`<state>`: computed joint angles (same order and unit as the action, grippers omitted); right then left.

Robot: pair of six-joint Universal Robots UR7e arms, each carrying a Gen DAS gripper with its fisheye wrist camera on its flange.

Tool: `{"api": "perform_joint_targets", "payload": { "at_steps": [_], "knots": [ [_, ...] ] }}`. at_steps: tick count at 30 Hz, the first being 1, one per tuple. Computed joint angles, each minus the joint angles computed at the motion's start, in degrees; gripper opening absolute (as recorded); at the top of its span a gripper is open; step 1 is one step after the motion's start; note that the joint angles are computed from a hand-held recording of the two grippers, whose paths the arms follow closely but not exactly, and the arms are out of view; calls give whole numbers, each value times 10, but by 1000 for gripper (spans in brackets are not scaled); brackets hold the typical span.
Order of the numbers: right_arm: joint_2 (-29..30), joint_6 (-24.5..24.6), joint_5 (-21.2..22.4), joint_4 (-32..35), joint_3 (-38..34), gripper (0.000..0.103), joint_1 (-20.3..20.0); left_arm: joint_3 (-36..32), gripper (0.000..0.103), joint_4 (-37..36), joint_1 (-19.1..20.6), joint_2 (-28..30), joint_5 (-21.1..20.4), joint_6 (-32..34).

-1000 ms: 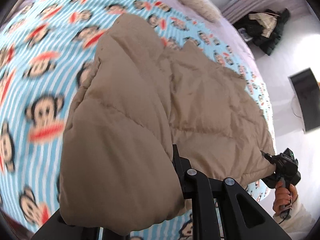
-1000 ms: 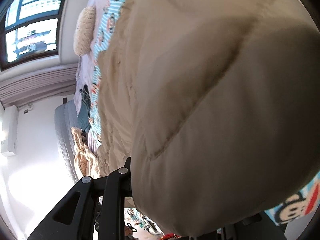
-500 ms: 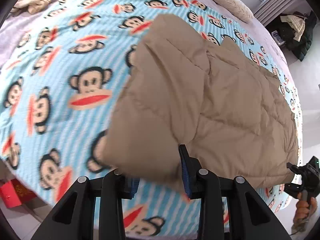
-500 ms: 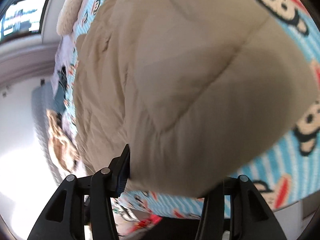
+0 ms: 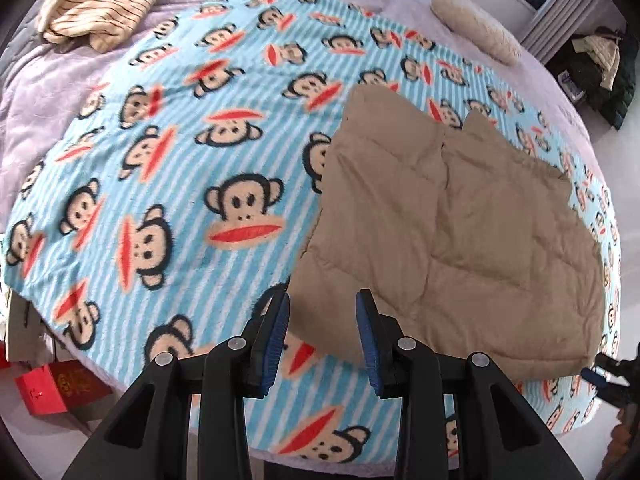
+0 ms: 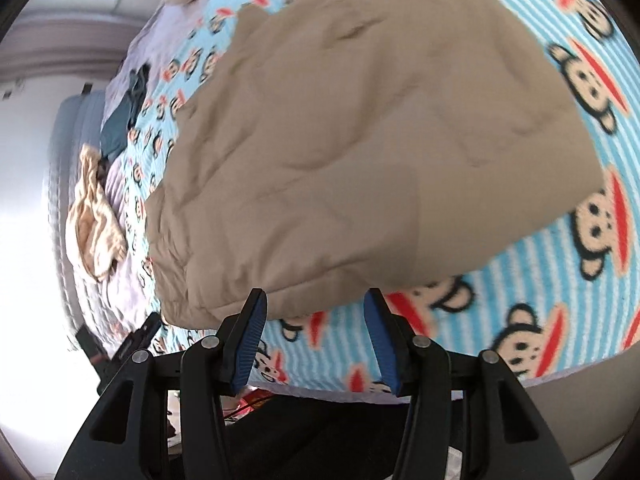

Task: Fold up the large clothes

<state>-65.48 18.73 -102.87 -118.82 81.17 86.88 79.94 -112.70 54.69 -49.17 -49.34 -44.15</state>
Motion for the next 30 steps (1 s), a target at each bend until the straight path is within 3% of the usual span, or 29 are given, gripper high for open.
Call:
{"api": "perform_joint_targets", "payload": {
  "at_steps": [6, 13, 20, 22, 23, 24, 25, 26, 30],
  "knots": [
    [70, 2, -59, 38, -74, 59, 42, -43, 36, 62, 31, 44, -8, 9],
    [143, 20, -160, 92, -141, 59, 66, -54, 36, 76, 47, 47, -25, 42],
    [156, 61, -176, 105, -145, 63, 51, -87, 37, 85, 56, 49, -47, 88],
    [157, 65, -181, 112, -148, 68, 54, -103, 37, 98, 56, 56, -41, 99],
    [160, 65, -186, 118, -152, 70, 57, -107, 39, 101, 55, 59, -39, 100],
    [161, 63, -190, 123, -154, 71, 60, -114, 48, 106, 55, 62, -38, 99],
    [162, 60, -193, 130, -156, 73, 62, -121, 72, 107, 54, 67, -35, 97],
    [162, 57, -196, 138, -158, 73, 63, -122, 78, 97, 52, 70, -25, 97],
    [164, 49, -191, 159, -172, 73, 67, -141, 78, 98, 51, 82, -17, 97]
  ]
}}
